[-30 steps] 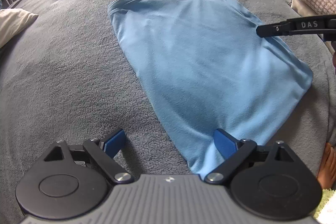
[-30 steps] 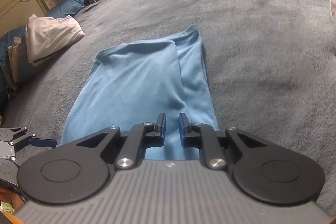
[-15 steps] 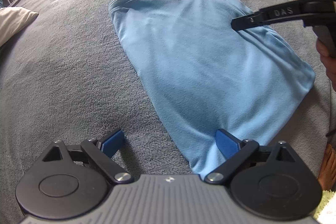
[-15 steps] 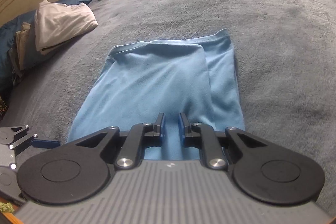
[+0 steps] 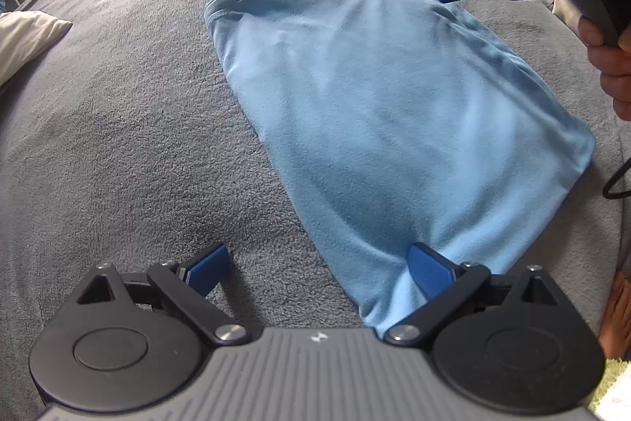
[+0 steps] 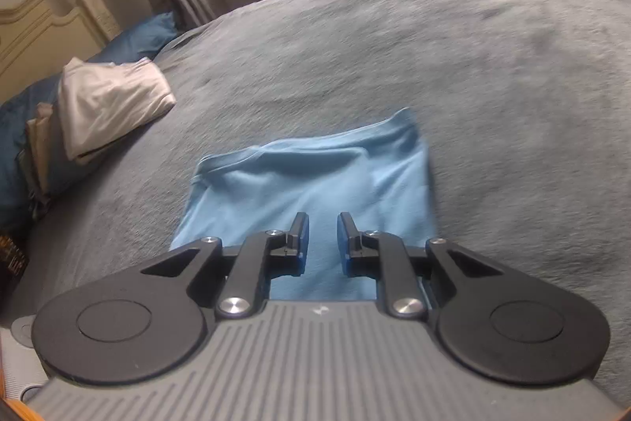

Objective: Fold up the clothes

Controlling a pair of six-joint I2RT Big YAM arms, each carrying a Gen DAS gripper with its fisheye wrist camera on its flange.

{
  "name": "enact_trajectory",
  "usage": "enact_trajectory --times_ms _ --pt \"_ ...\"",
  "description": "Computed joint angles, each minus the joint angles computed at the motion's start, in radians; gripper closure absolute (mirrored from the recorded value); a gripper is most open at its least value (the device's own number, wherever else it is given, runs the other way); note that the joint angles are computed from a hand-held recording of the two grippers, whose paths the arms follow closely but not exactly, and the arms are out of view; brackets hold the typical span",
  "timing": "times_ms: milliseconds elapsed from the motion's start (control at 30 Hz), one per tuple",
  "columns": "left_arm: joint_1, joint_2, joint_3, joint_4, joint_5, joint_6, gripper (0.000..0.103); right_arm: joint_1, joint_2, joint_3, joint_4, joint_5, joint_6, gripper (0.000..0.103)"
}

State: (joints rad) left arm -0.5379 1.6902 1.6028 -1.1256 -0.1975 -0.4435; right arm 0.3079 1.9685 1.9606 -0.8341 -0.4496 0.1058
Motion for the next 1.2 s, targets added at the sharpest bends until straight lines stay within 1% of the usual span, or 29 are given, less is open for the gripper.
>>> enact_trajectory --times_ms 33,100,200,300,400,500,700,900,967,1100,1200 --pt "0.000 0.000 -0.001 0.001 0.000 0.000 0.004 0.005 0.012 0.017 -0.020 0.002 -0.007 0.088" --pt "0.000 -0.001 -0.003 0.003 0.001 0.001 0.004 0.015 0.038 0.052 -0.058 0.036 -0.025 0.088" --pt "0.001 0.000 -0.001 0.001 0.001 0.002 0.004 0.026 0.065 0.088 -0.084 0.113 -0.028 0.088" --pt "0.002 0.001 0.001 0.001 0.002 0.003 0.004 0.022 0.071 0.100 -0.077 0.139 -0.006 0.088" --pt "0.002 0.003 0.003 0.000 0.002 0.004 0.004 0.019 0.060 0.090 -0.054 0.169 0.014 0.088" --pt "0.002 0.004 0.005 -0.002 0.002 0.004 0.004 0.017 0.048 0.080 -0.041 0.148 0.012 0.088" --pt "0.000 0.004 0.004 -0.002 0.001 0.002 0.004 0.047 0.040 0.079 -0.042 0.172 -0.077 0.087" --pt "0.000 -0.001 -0.004 0.006 0.004 0.003 0.004 0.059 0.033 0.078 -0.024 0.166 -0.095 0.085" --pt "0.005 -0.012 -0.020 0.025 0.019 0.006 0.004 0.056 0.033 0.079 -0.017 0.166 -0.083 0.081" --pt "0.025 -0.057 -0.078 0.100 0.061 0.035 0.004 0.031 0.031 0.077 -0.004 0.149 -0.025 0.073" --pt "0.048 -0.101 -0.129 0.180 0.074 0.042 0.006 -0.007 0.035 0.072 0.009 0.097 0.053 0.059"
